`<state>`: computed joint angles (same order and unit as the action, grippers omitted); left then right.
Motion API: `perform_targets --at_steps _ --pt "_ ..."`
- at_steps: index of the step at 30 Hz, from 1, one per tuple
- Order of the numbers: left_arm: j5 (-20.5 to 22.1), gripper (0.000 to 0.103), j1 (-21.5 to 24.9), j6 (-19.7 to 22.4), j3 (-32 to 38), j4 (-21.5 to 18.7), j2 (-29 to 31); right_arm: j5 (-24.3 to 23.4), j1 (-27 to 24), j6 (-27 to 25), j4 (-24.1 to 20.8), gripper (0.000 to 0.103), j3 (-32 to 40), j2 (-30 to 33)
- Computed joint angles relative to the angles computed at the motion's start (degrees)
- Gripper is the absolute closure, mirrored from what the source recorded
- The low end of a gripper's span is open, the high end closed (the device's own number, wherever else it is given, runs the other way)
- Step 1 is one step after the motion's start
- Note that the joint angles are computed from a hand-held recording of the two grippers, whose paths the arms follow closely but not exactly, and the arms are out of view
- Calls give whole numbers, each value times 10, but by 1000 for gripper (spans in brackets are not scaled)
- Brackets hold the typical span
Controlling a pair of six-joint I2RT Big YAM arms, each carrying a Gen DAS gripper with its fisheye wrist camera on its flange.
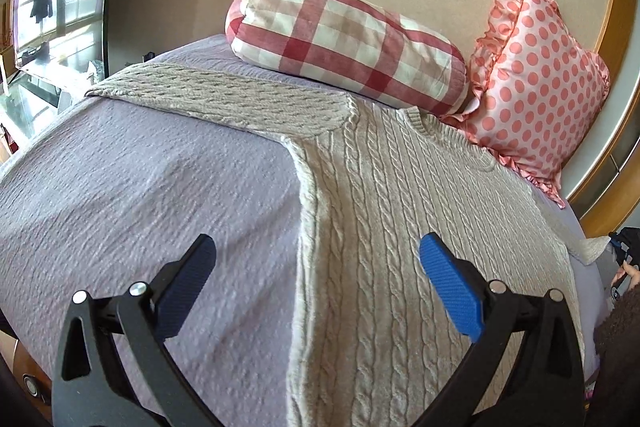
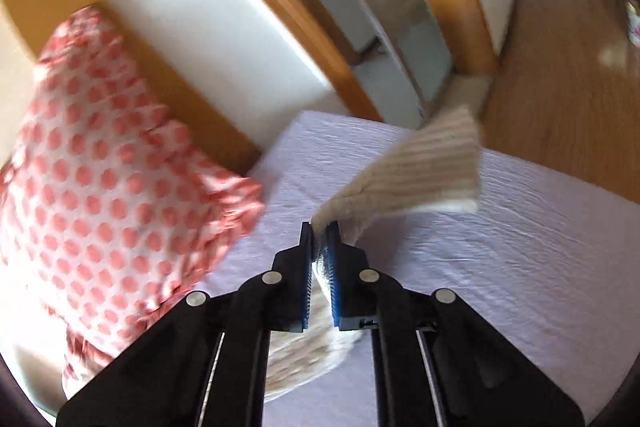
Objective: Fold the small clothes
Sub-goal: 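Grasp the sweater sleeve with the right gripper and fold it across the body, then grasp the other sleeve with the left gripper and fold it across the body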
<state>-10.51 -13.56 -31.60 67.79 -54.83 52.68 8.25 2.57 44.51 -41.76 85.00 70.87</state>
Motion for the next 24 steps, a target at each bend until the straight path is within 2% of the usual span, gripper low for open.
perform_targets --at_steps 4,7,9,11,12,13,14,15,16,18,22,23,24 --pt "81 2 100 20 2 18 -1 -38 138 -78 29 95 94 48" --pt "101 2 158 13 19 11 15 -96 227 -116 23 95 182 130" --pt "123 2 196 3 33 7 29 -137 272 -134 -20 94 258 205" --pt "153 2 234 -6 46 8 43 -155 310 -158 -109 91 353 288" --pt "162 2 251 -7 52 11 51 -164 321 -162 -159 85 397 324" --pt "167 2 266 -5 58 16 58 -178 327 -157 -180 80 413 339" --pt "170 2 282 -2 65 17 68 -189 330 -147 -177 79 400 332" --pt "175 2 296 1 72 19 78 -186 331 -140 -147 72 367 312" --pt "184 2 312 4 80 18 91 -167 333 -140 -120 56 333 288" --pt "201 2 340 1 99 6 122 -124 333 -149 -73 34 272 238" --pt "282 3 395 -54 113 8 169 -86 319 -169 -46 30 219 190" --pt "294 3 404 -67 107 29 170 -72 318 -171 -42 29 202 176" --pt "294 3 411 -72 113 29 176 -60 319 -173 -39 28 191 168"
